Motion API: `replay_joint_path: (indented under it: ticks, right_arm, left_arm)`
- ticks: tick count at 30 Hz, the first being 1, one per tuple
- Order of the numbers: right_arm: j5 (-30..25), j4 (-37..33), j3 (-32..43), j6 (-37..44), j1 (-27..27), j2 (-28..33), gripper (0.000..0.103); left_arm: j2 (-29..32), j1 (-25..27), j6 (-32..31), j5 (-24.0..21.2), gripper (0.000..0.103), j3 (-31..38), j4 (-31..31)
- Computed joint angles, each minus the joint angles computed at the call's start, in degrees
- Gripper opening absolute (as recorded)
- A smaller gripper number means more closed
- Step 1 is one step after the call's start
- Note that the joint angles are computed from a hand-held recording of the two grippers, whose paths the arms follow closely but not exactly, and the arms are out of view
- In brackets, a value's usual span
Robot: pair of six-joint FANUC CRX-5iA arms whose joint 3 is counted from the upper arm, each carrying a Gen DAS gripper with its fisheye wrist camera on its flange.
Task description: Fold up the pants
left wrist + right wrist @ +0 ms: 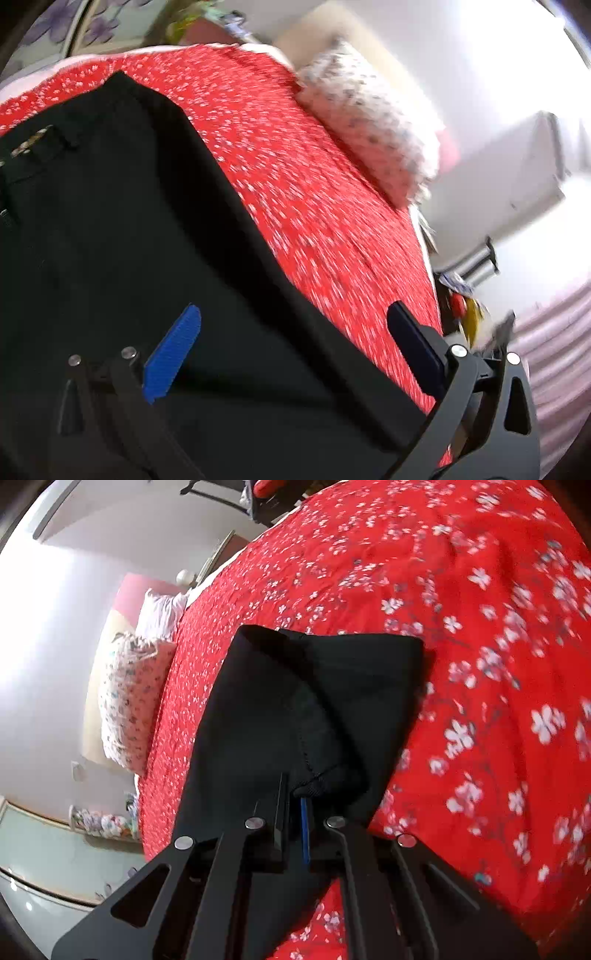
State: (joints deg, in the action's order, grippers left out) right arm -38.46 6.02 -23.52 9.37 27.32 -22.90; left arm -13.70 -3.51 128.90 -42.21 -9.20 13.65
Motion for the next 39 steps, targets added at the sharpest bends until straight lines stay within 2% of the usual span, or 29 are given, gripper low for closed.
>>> replay_joint_path:
  ticks: [3,5,7,8,11,12,13,14,15,18,23,25,29,31,34,37,39]
  right_arm:
    - [-1.6,0.4,1.1,2.6,0.3,0.9,0.004]
    - [-2.0,-0.1,1.4,3.9,0.0,1.1,0.004]
    - [-2.2,-0.9,1.5,4.7,-0.3,0.9,0.004]
    - [-2.3,-1.0,1.4,5.0,-0.3,0.8,0.004]
    - [-2.7,-1.6,1.8,6.5,-0.6,0.9,0.004]
    - [-2.8,-1.7,1.9,6.7,-0.6,1.0,0.004]
    - [-2.9,-1.7,1.9,6.9,-0.6,1.0,0.004]
    - [-2.9,-1.3,2.4,6.4,-0.3,1.5,0.004]
    - [-2.8,-1.6,2.5,6.6,-0.3,1.6,0.004]
    - [-2.4,-1.7,2.2,6.8,-0.4,1.2,0.005]
    - [-0.4,-0.3,1.0,6.4,-0.8,0.3,0.005]
    - [1.2,2.7,-0.1,5.6,-0.4,-0.4,0.005]
    - [3.6,10.0,-2.3,2.4,0.4,-1.9,0.005]
    - [4.3,13.4,-3.2,0.5,0.5,-2.5,0.005]
    - [5.2,15.4,-4.3,-1.4,0.1,-3.3,0.005]
    - [4.7,14.6,-4.2,-1.1,-0.6,-3.1,0.005]
    - [4.2,13.3,-4.0,-0.7,-1.0,-2.9,0.005]
  left_arm:
    - [7.3,-1.0,8.1,-6.3,0.100,10.3,-12.3]
    - [12.1,-1.5,11.2,-12.1,0.099,16.1,-16.4]
    - [14.8,-1.2,13.6,-14.0,0.088,18.4,-17.3]
    - [15.8,-0.9,15.2,-14.4,0.086,19.0,-17.4]
    - [17.6,0.0,18.8,-14.5,0.069,19.8,-18.3]
    - [17.6,0.1,19.1,-14.3,0.056,19.6,-18.7]
    - [17.6,0.4,19.0,-14.1,0.033,19.3,-18.8]
    - [16.9,1.0,17.9,-12.3,0.018,17.5,-17.5]
    - [16.6,1.4,17.1,-11.9,0.009,16.9,-16.7]
    - [15.2,0.6,17.9,-11.8,0.004,16.3,-19.4]
    - [11.1,-2.7,18.9,-12.1,0.004,16.5,-25.7]
    - [8.9,-4.5,19.1,-13.1,0.004,16.7,-28.3]
    - [0.3,-9.7,22.4,-12.7,0.004,12.7,-34.8]
    - [-4.1,-14.3,26.3,-13.9,0.004,10.7,-40.5]
    - [-10.6,-25.6,36.2,-20.3,0.004,7.1,-51.1]
    - [-13.5,-35.5,44.4,-28.0,0.004,4.0,-57.0]
    - [-14.6,-39.3,47.7,-30.9,0.004,2.1,-58.1]
